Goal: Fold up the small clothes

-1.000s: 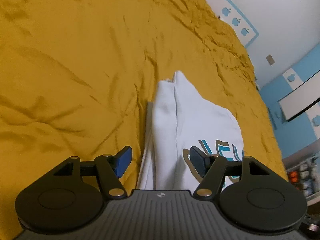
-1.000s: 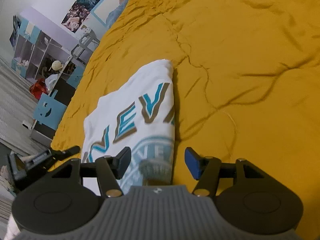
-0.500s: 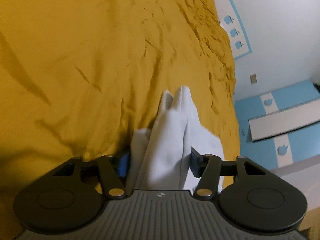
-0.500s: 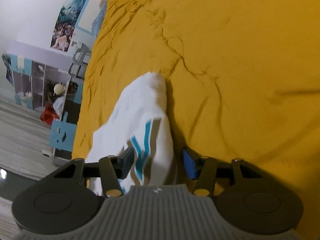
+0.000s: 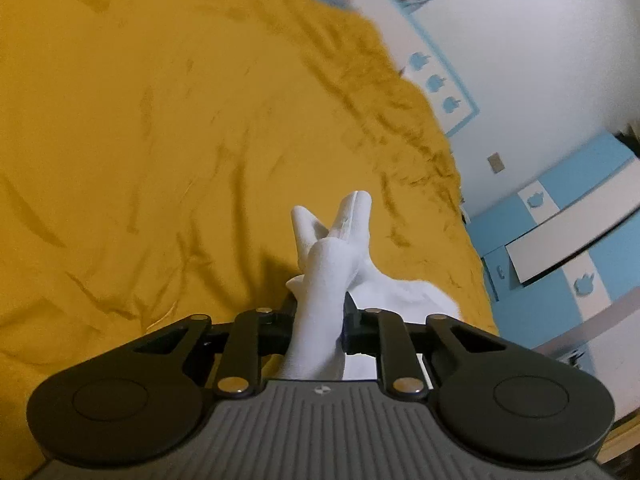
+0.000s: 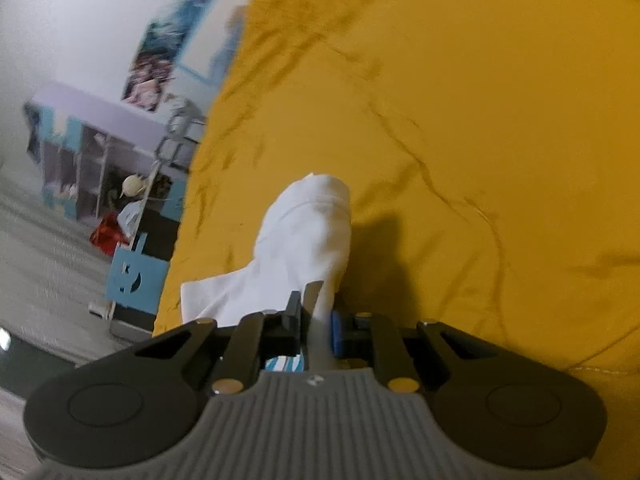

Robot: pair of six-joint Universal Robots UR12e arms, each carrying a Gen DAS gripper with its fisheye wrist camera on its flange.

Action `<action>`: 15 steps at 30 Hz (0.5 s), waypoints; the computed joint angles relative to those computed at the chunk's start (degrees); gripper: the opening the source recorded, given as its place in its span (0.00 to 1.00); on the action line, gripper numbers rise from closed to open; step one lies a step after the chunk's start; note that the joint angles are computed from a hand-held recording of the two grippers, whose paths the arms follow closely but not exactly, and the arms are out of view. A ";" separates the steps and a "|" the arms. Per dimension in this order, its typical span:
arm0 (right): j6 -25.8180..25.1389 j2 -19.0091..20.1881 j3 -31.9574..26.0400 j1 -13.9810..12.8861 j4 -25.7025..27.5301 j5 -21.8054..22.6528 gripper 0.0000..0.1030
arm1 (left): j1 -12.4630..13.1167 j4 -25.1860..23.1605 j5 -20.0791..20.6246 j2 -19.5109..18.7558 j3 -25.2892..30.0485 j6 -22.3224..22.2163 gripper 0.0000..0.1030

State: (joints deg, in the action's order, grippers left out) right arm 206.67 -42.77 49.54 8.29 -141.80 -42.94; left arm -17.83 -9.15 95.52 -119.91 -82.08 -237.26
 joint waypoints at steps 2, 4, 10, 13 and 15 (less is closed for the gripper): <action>-1.72 -1.79 1.64 0.04 -2.61 -0.30 0.08 | -1.42 0.70 3.57 0.76 0.16 2.02 0.20; -2.43 -3.64 3.62 -0.12 -5.76 0.32 0.08 | -2.58 2.33 6.25 1.69 -0.36 3.00 0.19; -1.30 -10.04 11.20 -1.20 -14.73 3.39 0.07 | -6.42 7.65 13.65 4.80 -2.06 6.28 0.19; 0.14 -13.00 14.75 -1.83 -19.60 5.19 0.07 | -8.22 9.60 16.54 5.41 -1.70 7.45 0.18; 0.52 -15.12 17.19 -2.30 -22.35 6.13 0.07 | -9.48 10.96 18.34 5.76 -1.48 8.45 0.18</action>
